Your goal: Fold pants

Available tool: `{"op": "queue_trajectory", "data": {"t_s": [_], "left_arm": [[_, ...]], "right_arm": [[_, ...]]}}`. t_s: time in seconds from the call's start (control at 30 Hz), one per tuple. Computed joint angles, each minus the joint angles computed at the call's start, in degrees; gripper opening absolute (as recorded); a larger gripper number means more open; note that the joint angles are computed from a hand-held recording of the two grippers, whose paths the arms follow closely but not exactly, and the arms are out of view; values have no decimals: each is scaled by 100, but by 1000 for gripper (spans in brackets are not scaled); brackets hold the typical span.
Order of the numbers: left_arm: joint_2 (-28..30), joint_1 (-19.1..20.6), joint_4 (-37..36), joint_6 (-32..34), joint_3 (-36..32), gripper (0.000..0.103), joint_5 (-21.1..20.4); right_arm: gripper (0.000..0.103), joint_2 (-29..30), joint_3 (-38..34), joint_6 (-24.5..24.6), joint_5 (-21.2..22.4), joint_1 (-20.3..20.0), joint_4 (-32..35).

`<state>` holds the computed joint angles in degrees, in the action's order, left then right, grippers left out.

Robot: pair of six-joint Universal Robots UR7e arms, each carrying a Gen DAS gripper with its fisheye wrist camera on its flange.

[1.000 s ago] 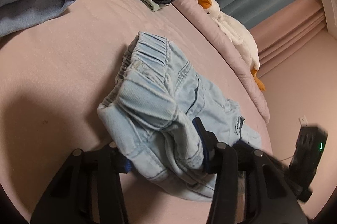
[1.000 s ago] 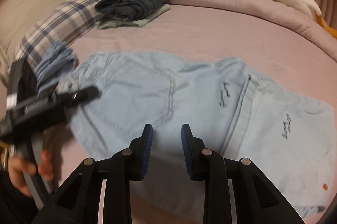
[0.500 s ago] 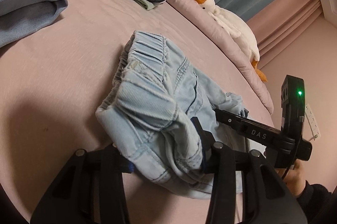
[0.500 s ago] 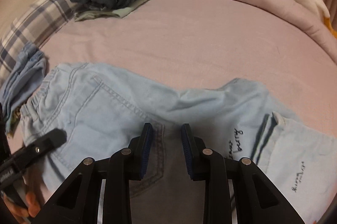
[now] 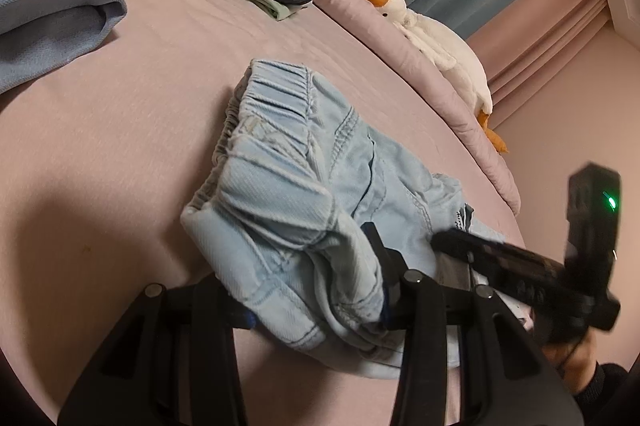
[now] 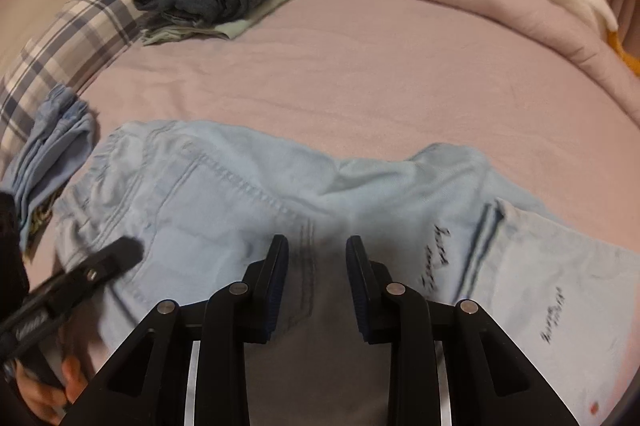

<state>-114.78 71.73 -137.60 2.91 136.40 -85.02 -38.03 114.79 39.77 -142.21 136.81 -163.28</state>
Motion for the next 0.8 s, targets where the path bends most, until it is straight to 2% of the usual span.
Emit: {"op": "queue_trajectory", "data": {"t_s": [0.07, 0.17, 0.3, 0.5, 0.6, 0.67, 0.8], "left_arm": [[13, 1, -18, 8, -1, 42, 3], [13, -14, -21, 43, 6, 42, 30], [13, -11, -16, 41, 5, 42, 12], [5, -44, -36, 40, 27, 42, 38], [-17, -80, -47, 64, 53, 42, 92], [-15, -68, -51, 57, 49, 42, 69], [-2, -69, -61, 73, 52, 42, 75]], "right_arm": [[30, 4, 9, -38, 25, 96, 92], [30, 75, -74, 51, 95, 121, 646], [30, 133, -65, 18, 79, 93, 615], [30, 75, -188, 437, 57, 321, 1120], [30, 145, -210, 539, 193, 430, 1440], [30, 212, -173, 479, 75, 502, 1419], [30, 89, -79, 637, 205, 486, 1284]]}}
